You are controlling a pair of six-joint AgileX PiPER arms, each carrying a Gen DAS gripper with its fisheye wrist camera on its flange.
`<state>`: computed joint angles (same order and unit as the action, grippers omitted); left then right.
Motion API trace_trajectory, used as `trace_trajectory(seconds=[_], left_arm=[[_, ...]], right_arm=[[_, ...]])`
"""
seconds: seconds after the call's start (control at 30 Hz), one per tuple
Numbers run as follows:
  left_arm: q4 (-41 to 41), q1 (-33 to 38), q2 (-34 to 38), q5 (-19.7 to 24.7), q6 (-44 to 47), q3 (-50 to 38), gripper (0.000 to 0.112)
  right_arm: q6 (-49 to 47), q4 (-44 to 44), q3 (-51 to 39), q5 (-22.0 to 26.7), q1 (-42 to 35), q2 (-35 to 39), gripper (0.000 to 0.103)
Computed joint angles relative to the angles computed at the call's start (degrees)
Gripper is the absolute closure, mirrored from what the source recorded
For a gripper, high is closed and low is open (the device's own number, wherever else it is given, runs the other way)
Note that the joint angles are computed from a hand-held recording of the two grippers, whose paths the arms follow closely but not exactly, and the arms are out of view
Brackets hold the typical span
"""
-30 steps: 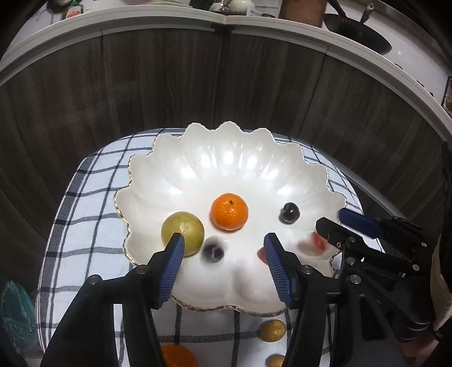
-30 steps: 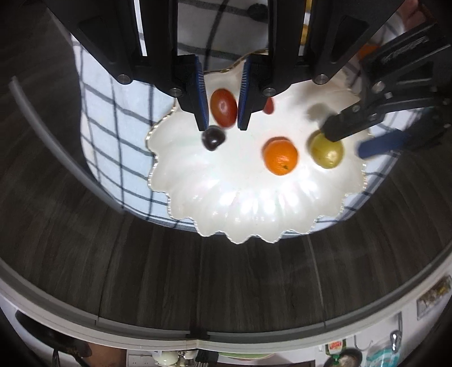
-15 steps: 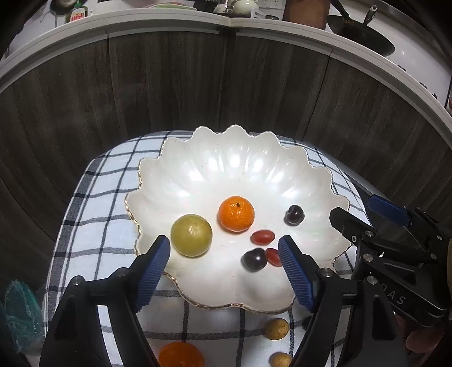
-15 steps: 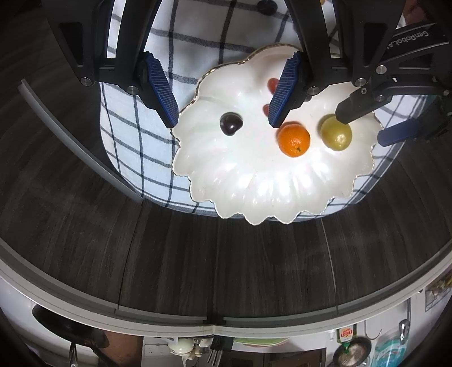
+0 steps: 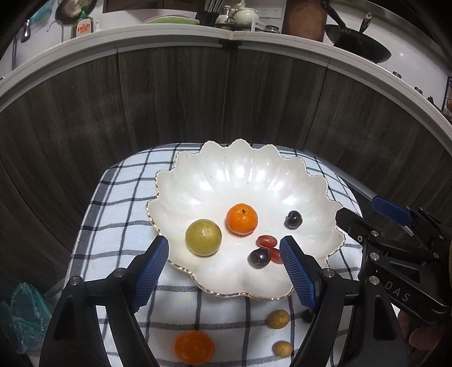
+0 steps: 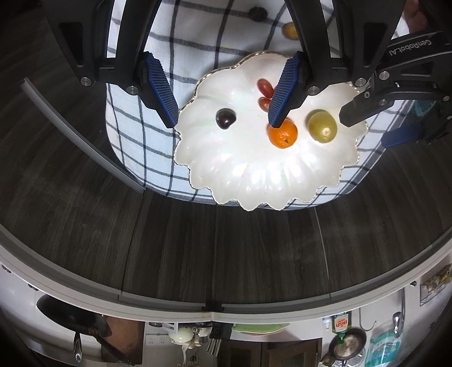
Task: Organize fruits
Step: 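Withdraw both tools from the bowl toward the remaining small fruits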
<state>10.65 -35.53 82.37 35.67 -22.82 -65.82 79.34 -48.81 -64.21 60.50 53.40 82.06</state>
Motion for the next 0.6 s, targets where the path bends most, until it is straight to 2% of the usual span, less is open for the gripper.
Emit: trace_trajectory(seconds=[0.23,0.6], left_arm=[[2.1,-0.2,-3.3,1.7,-1.5,1.4,0.031],[14.8,-8.4,-8.8,6.6,-18.5,5.4,0.031]], right_arm=[[2.2,-1.1,-0.5,3.0,2.9,-0.7,0.036],[3.3,-1.6,2.4,5.3,7.6,-4.1,0.036]])
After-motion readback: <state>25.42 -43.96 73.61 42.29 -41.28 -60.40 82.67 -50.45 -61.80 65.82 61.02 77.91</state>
